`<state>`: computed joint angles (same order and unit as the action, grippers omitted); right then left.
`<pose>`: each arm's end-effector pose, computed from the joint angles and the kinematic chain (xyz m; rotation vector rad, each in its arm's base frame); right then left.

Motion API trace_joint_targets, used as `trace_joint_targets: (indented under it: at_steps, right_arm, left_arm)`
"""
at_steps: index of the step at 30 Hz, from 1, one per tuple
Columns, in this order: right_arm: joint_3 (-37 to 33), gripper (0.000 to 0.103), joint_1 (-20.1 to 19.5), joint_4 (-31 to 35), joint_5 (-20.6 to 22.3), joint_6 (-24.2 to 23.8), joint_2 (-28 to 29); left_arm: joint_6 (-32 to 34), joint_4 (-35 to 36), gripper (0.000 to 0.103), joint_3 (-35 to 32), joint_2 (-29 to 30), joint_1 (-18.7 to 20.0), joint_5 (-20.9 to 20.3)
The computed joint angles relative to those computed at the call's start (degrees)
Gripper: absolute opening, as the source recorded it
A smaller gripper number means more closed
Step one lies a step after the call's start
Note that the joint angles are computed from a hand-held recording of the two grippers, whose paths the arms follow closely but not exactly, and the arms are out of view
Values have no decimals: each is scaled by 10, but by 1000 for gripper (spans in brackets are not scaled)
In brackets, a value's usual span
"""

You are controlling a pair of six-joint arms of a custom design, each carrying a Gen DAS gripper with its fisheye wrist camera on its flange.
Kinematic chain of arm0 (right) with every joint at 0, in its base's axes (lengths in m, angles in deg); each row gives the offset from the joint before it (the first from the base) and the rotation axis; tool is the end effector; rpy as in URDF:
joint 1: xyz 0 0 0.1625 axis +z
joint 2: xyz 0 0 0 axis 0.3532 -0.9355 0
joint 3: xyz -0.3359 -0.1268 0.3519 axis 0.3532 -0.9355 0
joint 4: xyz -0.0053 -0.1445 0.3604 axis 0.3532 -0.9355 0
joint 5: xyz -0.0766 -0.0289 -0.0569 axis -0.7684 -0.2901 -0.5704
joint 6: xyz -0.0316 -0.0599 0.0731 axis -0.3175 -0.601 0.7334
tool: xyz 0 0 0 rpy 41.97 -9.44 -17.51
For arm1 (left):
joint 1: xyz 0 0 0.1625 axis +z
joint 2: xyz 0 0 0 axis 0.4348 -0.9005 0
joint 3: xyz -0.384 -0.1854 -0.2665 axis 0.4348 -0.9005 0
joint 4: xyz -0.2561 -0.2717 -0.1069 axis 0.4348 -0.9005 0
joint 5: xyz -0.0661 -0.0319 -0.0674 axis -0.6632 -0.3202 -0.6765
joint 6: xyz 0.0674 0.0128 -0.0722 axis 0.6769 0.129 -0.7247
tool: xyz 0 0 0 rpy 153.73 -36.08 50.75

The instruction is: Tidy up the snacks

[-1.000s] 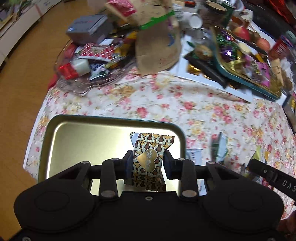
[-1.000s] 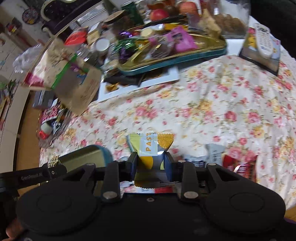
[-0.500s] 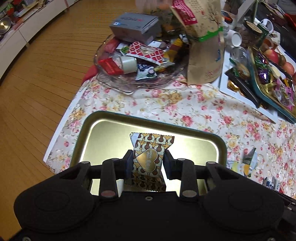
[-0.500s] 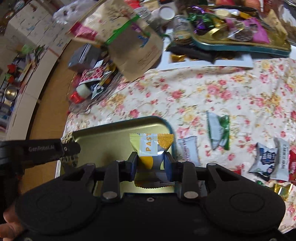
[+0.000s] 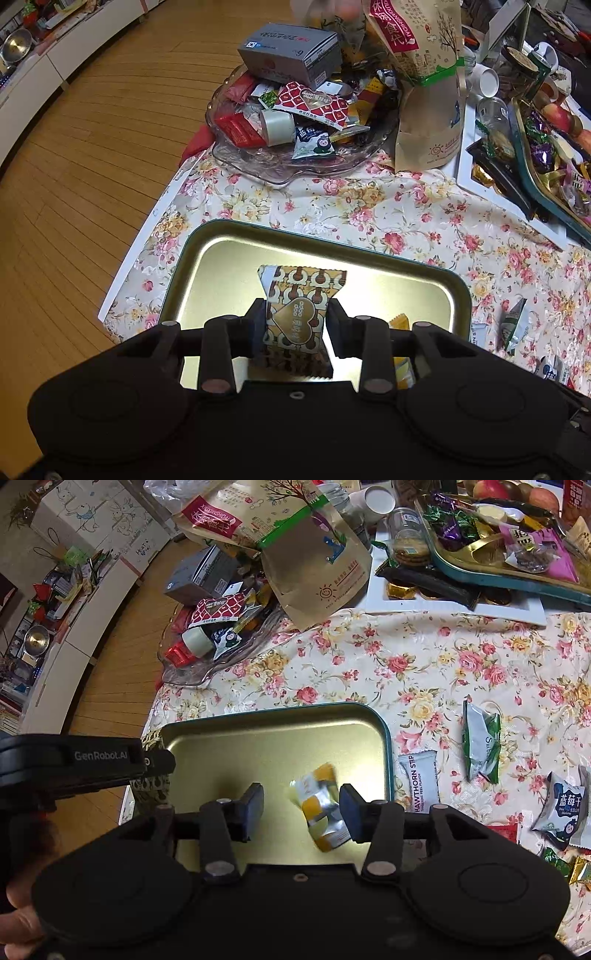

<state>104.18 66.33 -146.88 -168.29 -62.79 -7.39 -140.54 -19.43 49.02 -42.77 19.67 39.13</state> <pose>0.0664 -0.7881 0.3929 0.2671 -2.8112 0.3133 -0.4714 -0.7766 0.0068 -0.2431 2.2148 -0.5497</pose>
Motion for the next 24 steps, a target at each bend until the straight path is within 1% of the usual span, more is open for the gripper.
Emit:
trace_joint_targets:
  at_steps: [6, 11, 14, 19, 24]
  right_arm:
    - [-8, 49, -1, 8, -18, 16, 3]
    - [-11, 49, -1, 12, -15, 22, 2]
    - [-13, 49, 0, 12, -20, 22, 4]
    - [-17, 49, 1, 21, -52, 31, 9]
    - [-21, 49, 0, 29, -84, 32, 9]
  left_arm:
    - [8, 0, 43, -1, 0, 2, -10]
    - [3, 8, 43, -9, 4, 2, -12]
    - [16, -2, 43, -12, 6, 3, -23]
    - [42, 0, 43, -38, 22, 6, -57]
    - [91, -3, 43, -70, 43, 1, -82]
